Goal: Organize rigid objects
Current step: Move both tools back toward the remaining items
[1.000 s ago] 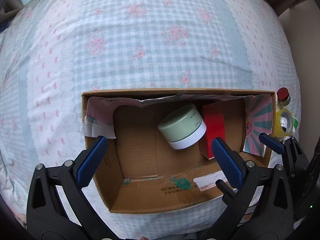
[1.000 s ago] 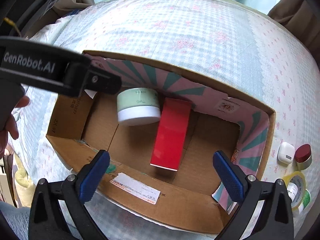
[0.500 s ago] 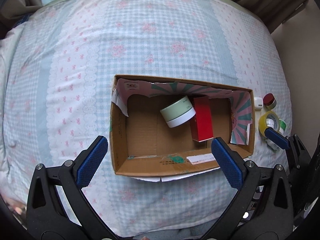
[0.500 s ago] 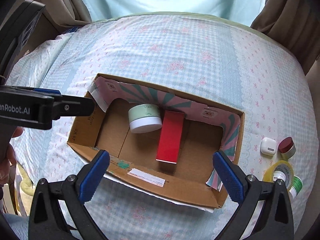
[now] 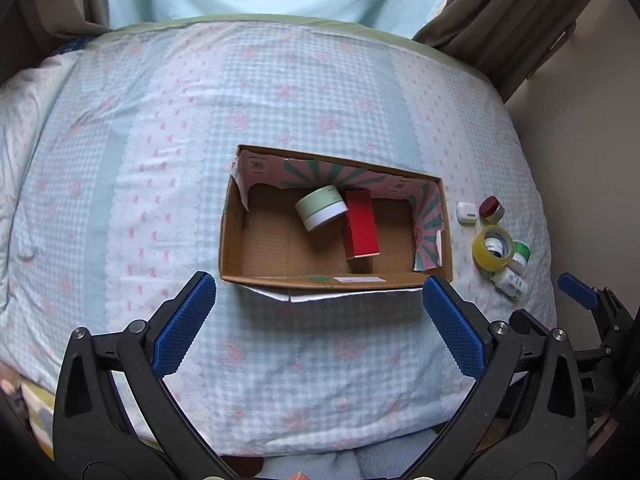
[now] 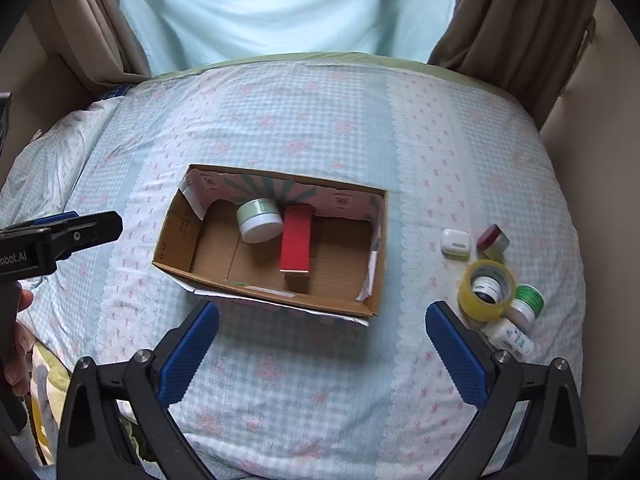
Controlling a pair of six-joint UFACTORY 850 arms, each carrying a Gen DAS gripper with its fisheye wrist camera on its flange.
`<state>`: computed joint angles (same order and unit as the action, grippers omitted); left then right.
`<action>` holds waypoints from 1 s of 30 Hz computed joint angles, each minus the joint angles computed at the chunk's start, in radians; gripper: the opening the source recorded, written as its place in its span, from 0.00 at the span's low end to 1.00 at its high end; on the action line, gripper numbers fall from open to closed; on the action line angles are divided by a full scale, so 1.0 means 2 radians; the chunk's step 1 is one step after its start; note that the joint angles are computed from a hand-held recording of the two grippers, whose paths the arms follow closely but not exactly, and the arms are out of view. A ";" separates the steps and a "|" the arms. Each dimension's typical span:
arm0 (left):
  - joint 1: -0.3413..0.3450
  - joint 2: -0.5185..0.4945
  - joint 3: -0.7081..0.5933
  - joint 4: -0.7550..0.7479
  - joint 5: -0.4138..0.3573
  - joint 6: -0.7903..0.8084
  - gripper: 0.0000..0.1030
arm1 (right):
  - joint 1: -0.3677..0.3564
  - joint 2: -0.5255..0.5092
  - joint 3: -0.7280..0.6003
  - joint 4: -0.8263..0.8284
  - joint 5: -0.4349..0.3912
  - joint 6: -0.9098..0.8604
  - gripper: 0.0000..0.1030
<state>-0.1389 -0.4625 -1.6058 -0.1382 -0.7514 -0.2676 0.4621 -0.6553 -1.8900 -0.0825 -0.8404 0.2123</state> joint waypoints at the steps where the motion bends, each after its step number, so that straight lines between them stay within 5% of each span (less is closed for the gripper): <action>1: -0.004 0.004 0.005 -0.002 0.003 -0.004 1.00 | -0.003 0.014 0.017 -0.007 0.005 0.010 1.00; 10: -0.066 0.012 0.010 0.010 0.022 -0.043 1.00 | -0.057 0.121 0.147 -0.033 0.050 0.045 1.00; 16: -0.129 -0.027 -0.038 0.063 0.018 -0.129 1.00 | -0.128 0.153 0.202 0.020 0.083 -0.059 1.00; 24: -0.197 -0.136 -0.162 0.059 -0.022 -0.224 1.00 | -0.221 0.111 0.189 0.130 0.080 -0.340 1.00; 30: -0.222 -0.240 -0.298 0.040 -0.070 -0.239 1.00 | -0.253 0.041 0.116 0.150 0.034 -0.423 1.00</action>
<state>-0.5824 -0.9427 -2.2010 -0.0575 -0.8913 -0.7452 -0.0443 -0.5738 -1.6572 0.2174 -0.7726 -0.6337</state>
